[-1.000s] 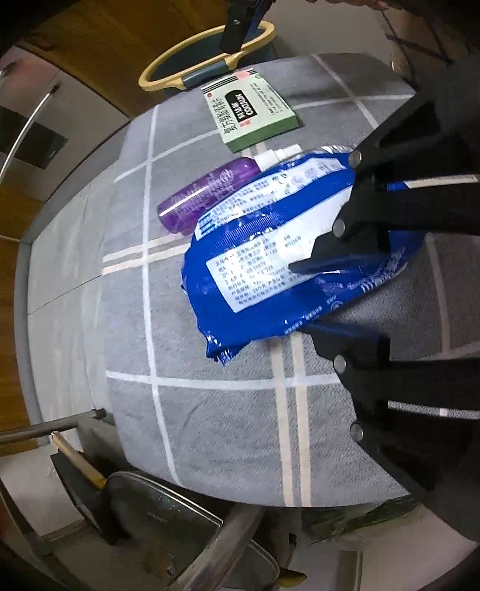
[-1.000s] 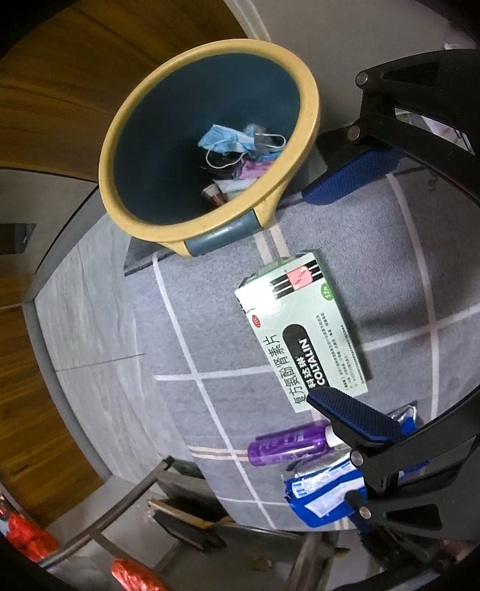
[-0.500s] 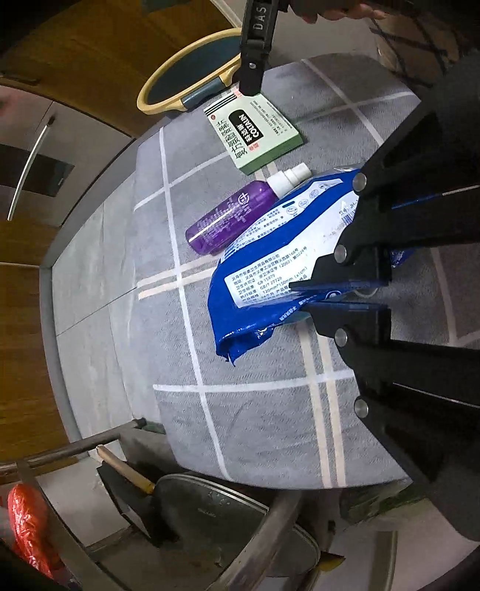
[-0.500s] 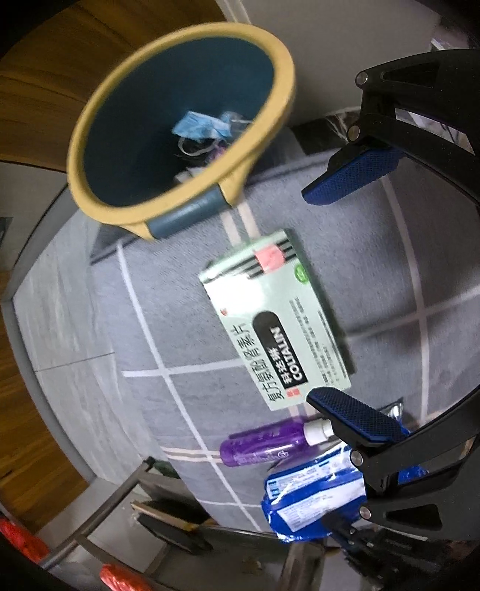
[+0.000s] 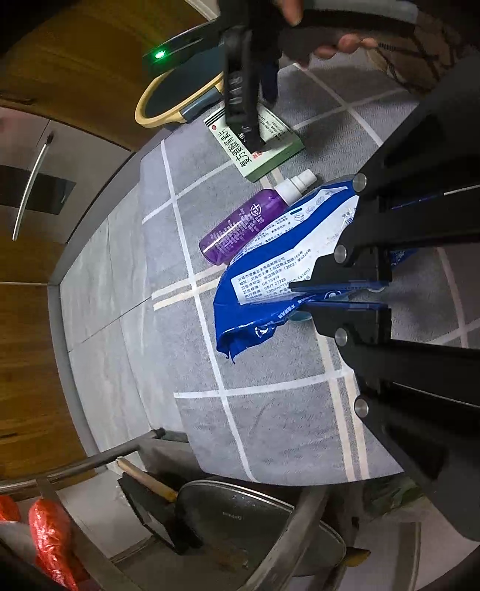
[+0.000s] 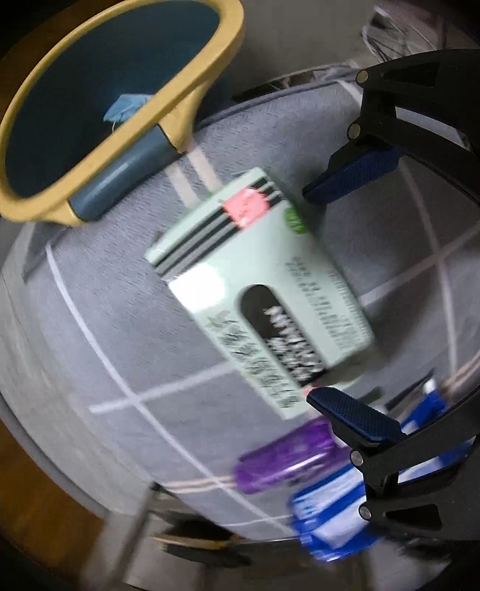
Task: Collect trash
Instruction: 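Grasp the green COLTALIN box with the right tool while the left tool grasps the blue wipes pack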
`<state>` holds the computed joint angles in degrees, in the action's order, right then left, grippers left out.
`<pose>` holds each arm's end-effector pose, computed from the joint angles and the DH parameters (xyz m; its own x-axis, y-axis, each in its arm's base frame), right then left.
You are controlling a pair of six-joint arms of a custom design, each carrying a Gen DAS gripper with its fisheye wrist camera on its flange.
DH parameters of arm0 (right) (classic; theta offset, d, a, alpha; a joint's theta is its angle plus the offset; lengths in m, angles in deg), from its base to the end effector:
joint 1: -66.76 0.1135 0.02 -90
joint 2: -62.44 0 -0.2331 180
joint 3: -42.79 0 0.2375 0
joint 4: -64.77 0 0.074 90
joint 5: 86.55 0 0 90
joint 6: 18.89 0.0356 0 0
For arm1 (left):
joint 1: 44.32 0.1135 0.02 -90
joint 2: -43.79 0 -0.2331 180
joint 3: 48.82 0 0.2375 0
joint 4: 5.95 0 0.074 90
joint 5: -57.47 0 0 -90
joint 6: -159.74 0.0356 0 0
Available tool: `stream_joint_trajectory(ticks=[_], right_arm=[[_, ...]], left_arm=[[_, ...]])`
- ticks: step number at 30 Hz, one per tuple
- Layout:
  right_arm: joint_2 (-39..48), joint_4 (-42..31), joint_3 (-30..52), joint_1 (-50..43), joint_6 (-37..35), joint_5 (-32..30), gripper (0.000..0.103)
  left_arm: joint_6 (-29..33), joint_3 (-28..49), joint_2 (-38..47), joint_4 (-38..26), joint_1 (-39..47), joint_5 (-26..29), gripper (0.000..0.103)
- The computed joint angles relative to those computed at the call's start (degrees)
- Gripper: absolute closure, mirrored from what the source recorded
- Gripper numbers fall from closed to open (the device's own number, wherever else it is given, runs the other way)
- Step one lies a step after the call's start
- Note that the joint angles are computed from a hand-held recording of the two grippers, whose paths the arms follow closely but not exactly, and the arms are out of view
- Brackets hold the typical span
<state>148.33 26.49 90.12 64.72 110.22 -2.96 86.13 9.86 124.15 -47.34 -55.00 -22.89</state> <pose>0.2139 -0.0036 0.0915 -0.7488 0.6539 -0.1081 0.6216 0.7494 0.2280 0.2456 -0.0524 0.1583 -0.7679 0.4279 -0.4766 0.4940 0.8693 -0.0154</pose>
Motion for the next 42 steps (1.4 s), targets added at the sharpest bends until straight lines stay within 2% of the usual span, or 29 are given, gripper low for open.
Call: stream_joint_trajectory(ticks=[5, 8, 10, 16, 18, 22, 23, 24, 32, 33, 34, 35, 36, 37, 42], right_arm=[[5.18, -0.21, 4.84, 2.33, 4.55, 3.97, 0.004], [6.64, 2.01, 5.74, 5.49, 5.39, 7.57, 0.004], [6.85, 3.70, 5.31, 7.86, 5.04, 9.76, 0.004], [5.12, 6.77, 3.61, 8.77, 1.24, 8.84, 0.018], [2.65, 7.37, 2.64, 8.80, 0.55, 9.42, 0.042], [-1.19, 8.17, 1.15, 6.25, -2.63, 7.24, 0.064], [-1.74, 8.66, 0.97, 5.76, -3.10, 6.80, 0.079], [-2.97, 8.56, 0.58, 5.34, -3.97, 6.65, 0.102], [-8.21, 6.95, -1.26, 4.18, -9.27, 4.88, 0.102], [-8.17, 6.94, -1.06, 3.93, -9.29, 4.61, 0.097], [-7.56, 7.25, -0.87, 4.19, -9.08, 4.35, 0.086], [-6.65, 7.28, -0.43, 4.70, -8.75, 4.43, 0.051], [-4.24, 8.24, 0.90, 5.94, -7.66, 5.01, 0.023], [-3.12, 8.60, 1.73, 6.91, -7.31, 5.78, 0.020], [5.11, 8.30, 7.41, 11.98, -7.00, 8.02, 0.017]], left_arm=[[0.66, 0.64, 1.41, -0.37, 0.22, 0.58, 0.098], [0.60, 0.71, 1.74, -0.51, 0.24, 0.92, 0.098], [-0.20, 1.96, 3.12, -1.71, 1.93, 3.17, 0.099], [-0.76, 5.91, 4.71, -4.32, 7.86, 8.48, 0.102], [-1.43, 7.39, 4.73, -5.89, 9.95, 11.74, 0.102], [-1.08, 7.66, 0.99, -7.24, 9.61, 13.71, 0.102], [-1.21, 7.70, 0.04, -7.40, 9.37, 14.13, 0.102], [-1.50, 7.78, -0.80, -7.62, 9.11, 14.59, 0.102], [-1.75, 8.11, -3.48, -7.84, 8.32, 13.81, 0.102], [-2.05, 8.21, -3.75, -7.74, 8.64, 13.94, 0.102], [-2.10, 8.45, -3.78, -7.68, 8.96, 14.16, 0.102], [-2.31, 8.58, -4.20, -7.69, 9.30, 14.67, 0.102], [-2.13, 8.83, -4.33, -7.72, 9.77, 15.15, 0.102], [-2.06, 8.98, -4.63, -7.70, 9.97, 15.40, 0.102], [-1.41, 9.93, -5.19, -8.01, 10.81, 16.60, 0.102]])
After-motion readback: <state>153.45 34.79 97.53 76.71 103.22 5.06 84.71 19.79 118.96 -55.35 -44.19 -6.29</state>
